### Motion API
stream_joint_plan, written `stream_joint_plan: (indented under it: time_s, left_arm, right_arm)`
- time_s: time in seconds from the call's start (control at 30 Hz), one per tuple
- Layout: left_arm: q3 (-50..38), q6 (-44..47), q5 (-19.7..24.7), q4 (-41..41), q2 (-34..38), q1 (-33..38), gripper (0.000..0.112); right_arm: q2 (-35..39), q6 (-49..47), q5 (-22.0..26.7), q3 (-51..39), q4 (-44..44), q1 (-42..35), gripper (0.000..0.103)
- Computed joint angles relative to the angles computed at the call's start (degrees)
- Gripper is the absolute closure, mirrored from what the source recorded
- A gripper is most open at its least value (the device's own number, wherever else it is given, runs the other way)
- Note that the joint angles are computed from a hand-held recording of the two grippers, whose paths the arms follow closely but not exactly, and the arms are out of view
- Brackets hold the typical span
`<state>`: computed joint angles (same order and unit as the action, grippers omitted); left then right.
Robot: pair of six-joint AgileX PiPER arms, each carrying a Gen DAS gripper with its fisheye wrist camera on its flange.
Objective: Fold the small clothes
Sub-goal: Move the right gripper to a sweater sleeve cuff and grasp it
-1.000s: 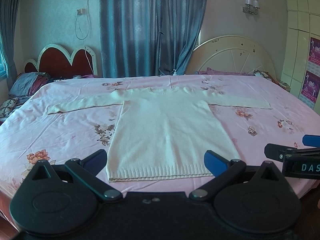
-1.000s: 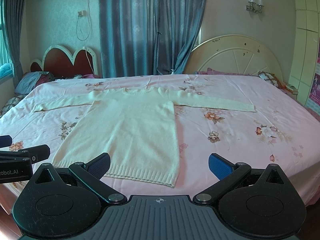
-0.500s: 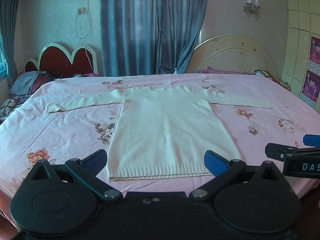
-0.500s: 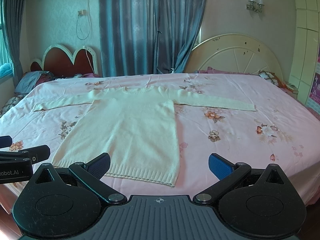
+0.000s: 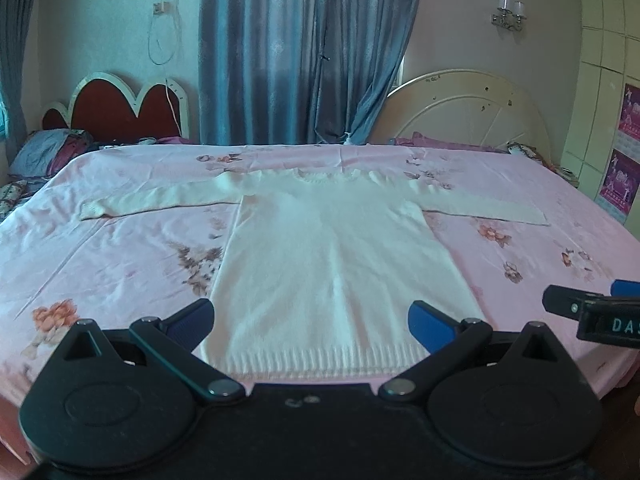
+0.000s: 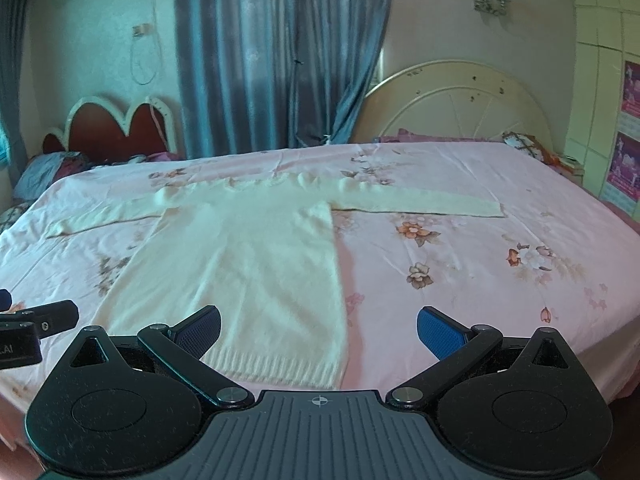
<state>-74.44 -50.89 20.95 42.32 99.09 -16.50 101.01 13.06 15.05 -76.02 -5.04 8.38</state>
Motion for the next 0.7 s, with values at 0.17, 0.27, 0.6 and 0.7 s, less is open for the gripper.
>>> stream_joint_plan:
  time_s: [0.17,0.27,0.6,0.7]
  left_arm:
    - [-8.6,17.4,-2.4,-14.8,6.1,3.8,0.009]
    - [-13.8,30.8,-2.0,-26.2,9.5,6.4,0.009]
    - [-24.6,56.0,-4.6,-48.0,18.7,11.9,0.009]
    - [-29.7,55.5,-2.1,-47.0,22.3,11.4,0.009]
  right_arm:
    - [7.1,8.3,3.1,-10.4,-7.0,1.0,0.000]
    - [12.3,12.7,6.4,-18.6,-10.5,1.8,0.000]
    - [23.8,20.6,16.3,-38.0,-17.5,2.0,0.000]
    - [27.9,20.3,20.1,-44.8,-17.4,1.1,0.000]
